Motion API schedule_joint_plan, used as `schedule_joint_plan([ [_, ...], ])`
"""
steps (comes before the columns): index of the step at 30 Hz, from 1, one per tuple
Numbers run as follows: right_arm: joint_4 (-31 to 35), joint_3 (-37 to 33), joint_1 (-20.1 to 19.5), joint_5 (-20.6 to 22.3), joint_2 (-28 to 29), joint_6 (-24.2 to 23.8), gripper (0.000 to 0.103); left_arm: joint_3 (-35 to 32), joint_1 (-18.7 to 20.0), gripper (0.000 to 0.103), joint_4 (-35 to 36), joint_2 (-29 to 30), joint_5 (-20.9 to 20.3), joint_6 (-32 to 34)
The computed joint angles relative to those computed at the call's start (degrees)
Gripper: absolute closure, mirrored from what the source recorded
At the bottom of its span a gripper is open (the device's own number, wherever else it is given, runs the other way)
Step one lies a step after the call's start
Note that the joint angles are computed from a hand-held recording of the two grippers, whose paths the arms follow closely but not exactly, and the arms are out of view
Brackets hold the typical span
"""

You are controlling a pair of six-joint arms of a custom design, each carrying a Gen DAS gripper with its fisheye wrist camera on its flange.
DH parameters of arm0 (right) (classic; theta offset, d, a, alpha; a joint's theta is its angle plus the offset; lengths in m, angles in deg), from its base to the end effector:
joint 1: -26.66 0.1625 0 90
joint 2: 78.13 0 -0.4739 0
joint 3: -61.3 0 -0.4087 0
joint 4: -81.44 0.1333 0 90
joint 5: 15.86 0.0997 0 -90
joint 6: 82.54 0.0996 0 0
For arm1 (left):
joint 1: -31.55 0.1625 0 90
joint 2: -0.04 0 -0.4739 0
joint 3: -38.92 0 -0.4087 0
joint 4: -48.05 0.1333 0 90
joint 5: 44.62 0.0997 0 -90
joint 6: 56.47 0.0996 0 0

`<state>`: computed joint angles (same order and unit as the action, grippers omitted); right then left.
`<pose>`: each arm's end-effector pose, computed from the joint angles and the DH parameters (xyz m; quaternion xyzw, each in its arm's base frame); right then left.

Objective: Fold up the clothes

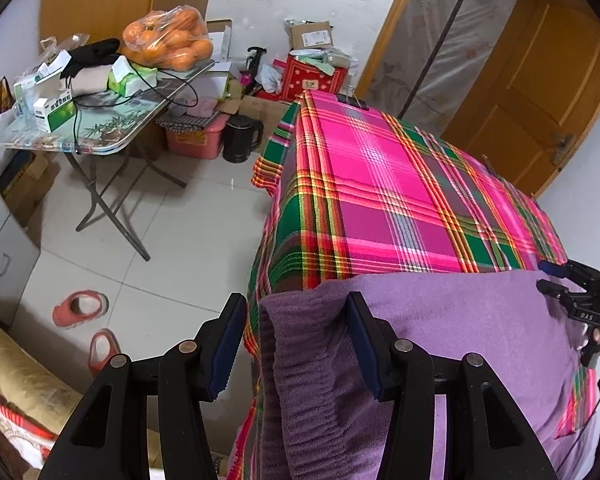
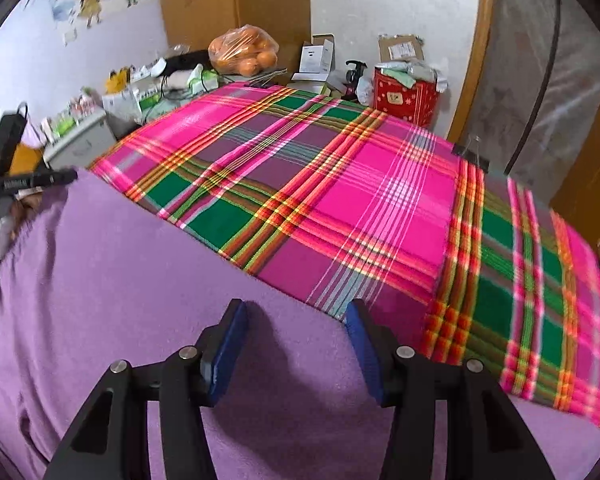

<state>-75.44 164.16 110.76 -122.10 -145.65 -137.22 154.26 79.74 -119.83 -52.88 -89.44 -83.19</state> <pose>0.0381 -0.6570 0.3346 0.3585 -0.8835 0.1638 0.2531 -0.2412 -0.5755 0.1372 0.0689 0.9138 -0.3169 0.2447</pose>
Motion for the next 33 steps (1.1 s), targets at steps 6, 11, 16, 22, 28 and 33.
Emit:
schedule_joint_plan([
  [6,-4.5,2.9,1.2,-1.9,-1.2,-1.4,0.099,0.2,-1.3,0.076,0.3,0.4,2.3,0.1],
  [11,-8.8,7.1,2.2,-0.3,-5.3,-2.3,0.099,2.8,-3.5,0.077,-4.0,-1.3,3.7,-0.3],
  [16,-9.9,12.4,2.7,3.5,-12.6,-1.7,0.099,6.1,-7.8,0.077,-9.0,-3.7,5.4,0.9],
  [22,-9.5,19.0,2.6,7.6,-22.3,-1.1,0.103,11.1,-13.9,0.077,-13.3,-6.6,7.2,0.4],
  [28,-8.4,26.2,3.2,9.9,-32.2,-3.2,0.103,17.0,-18.6,0.077,-16.2,-9.0,8.0,-2.7],
  [33,-14.6,30.5,3.6,5.8,-32.5,-8.8,0.1,22.5,-22.9,0.077,-21.3,-9.4,8.4,-4.1],
])
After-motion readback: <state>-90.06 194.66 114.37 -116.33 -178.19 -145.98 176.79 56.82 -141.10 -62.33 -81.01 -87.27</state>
